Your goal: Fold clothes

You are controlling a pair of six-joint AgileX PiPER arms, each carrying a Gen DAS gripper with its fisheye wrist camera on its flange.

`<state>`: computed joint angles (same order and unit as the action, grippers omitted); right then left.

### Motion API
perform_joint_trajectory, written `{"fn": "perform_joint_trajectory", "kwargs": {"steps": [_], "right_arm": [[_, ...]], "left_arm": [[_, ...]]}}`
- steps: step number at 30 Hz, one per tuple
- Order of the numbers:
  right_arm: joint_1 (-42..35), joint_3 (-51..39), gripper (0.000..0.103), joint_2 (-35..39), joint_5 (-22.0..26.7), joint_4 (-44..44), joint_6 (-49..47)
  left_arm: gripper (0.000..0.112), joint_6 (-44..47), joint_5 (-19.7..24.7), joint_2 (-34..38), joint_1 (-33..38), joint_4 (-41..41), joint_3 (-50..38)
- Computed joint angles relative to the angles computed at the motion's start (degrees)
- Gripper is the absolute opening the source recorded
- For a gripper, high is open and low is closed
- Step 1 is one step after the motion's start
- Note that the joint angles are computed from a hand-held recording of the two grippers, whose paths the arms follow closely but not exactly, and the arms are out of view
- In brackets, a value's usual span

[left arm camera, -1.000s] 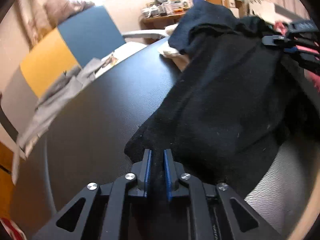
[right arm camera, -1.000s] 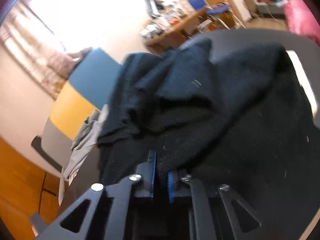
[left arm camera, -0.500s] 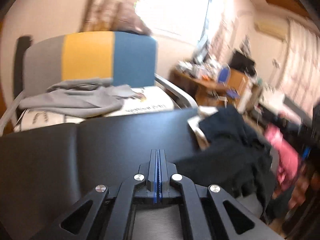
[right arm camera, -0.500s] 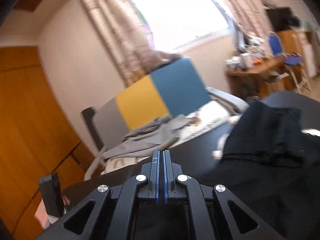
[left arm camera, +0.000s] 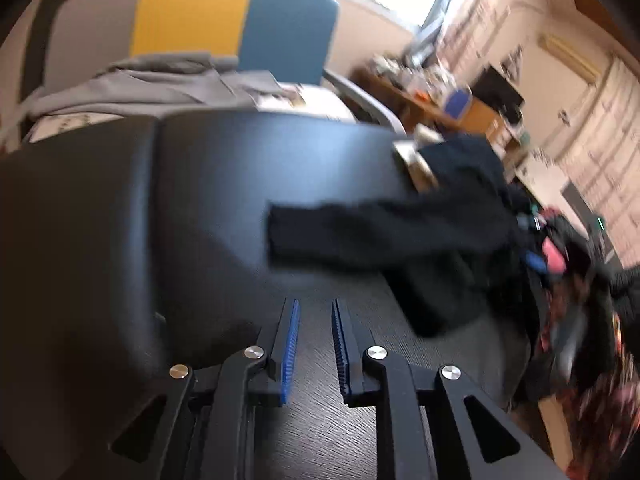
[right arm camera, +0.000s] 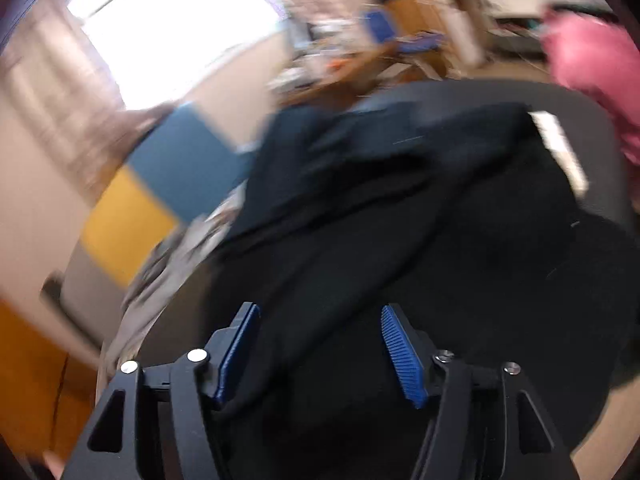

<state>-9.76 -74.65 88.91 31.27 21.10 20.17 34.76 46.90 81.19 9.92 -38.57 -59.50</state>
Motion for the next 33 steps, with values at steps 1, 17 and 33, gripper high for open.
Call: {"fn": "perform_joint_trajectory", "kwargs": {"steps": [1,17,33], "right_arm": [[-2.3,-1.7,0.065,2.1,0.8,2.8,-1.5],[20.1,-15.3,0.004,2.2,-0.8,7.4,-23.7],[45.1,-16.3,0.02,15.5,6.2,16.0,-33.0]], "left_arm": [[0.017,-0.1,0.0,0.0,-1.4,0.5,0.4],[0.018,1.4,0.5,-5.4,-0.5,0.6,2.6],[0.023,11.8,6.3,-7.7,26.4,-7.1,9.3]]}}
